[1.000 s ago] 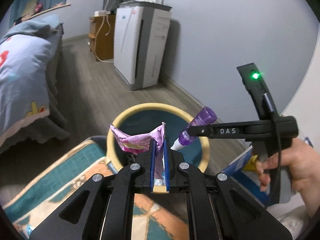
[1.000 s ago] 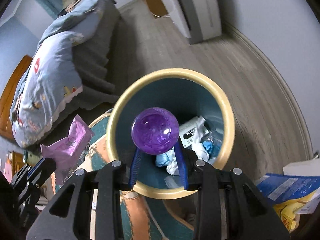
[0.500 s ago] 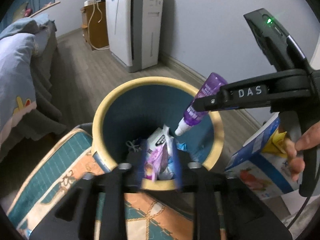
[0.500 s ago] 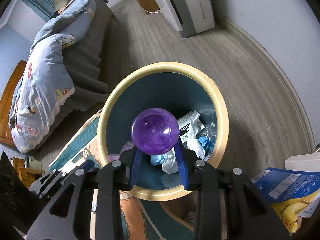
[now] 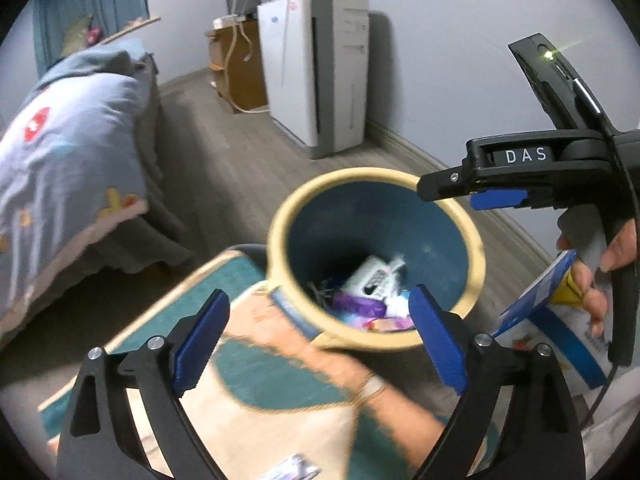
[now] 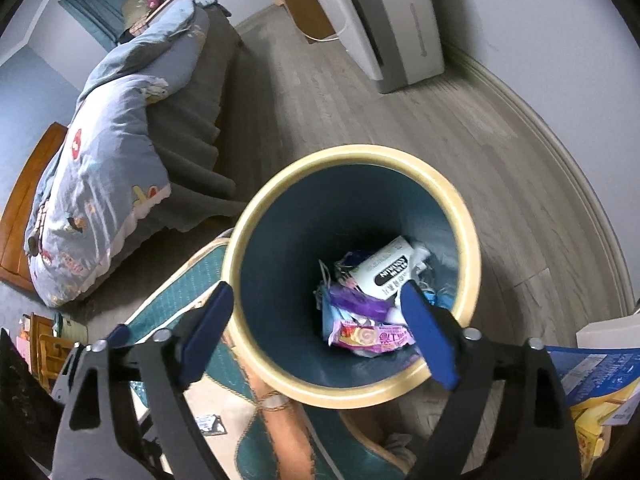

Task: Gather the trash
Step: 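Move both open tools back over the cushion toward the last items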

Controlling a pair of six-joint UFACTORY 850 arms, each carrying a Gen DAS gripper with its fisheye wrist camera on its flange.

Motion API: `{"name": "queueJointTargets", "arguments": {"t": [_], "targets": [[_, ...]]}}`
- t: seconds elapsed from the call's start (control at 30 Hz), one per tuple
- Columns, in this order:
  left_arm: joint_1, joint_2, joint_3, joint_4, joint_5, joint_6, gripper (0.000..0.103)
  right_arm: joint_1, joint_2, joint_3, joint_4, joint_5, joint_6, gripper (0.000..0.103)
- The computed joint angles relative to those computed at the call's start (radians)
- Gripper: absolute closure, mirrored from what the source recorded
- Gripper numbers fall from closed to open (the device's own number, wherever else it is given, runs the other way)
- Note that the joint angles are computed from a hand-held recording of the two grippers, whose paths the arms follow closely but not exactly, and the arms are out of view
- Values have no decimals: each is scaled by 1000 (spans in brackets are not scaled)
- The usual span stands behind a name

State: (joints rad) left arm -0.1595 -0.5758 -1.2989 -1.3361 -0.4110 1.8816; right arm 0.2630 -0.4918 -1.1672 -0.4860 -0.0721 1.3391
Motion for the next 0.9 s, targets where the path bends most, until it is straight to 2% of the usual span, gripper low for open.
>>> {"name": "queueJointTargets", "arguments": {"t": [0.13, 0.27, 0.43, 0.57, 0.7, 0.83, 0.9], "targets": [[42, 45, 24, 13, 24, -5, 11, 28, -8, -37, 93, -28, -124, 14], [99, 91, 48, 30, 33, -14, 10, 62, -12, -76, 7, -66, -70, 12], [170, 136, 70, 80, 39, -79, 9, 99, -30, -125, -3, -101, -109, 9], [240, 178, 122, -14, 24, -12, 7, 123, -51, -164, 39, -140, -182, 8], [289, 175, 139, -30, 35, -26, 7, 152, -63, -190, 26, -175, -209, 8], [325, 162, 134, -22, 64, -46, 7, 180, -73, -201, 116, -179, -301, 8], [340, 161, 135, -19, 67, -57, 7, 197, -76, -206, 95, -194, -282, 8]]}}
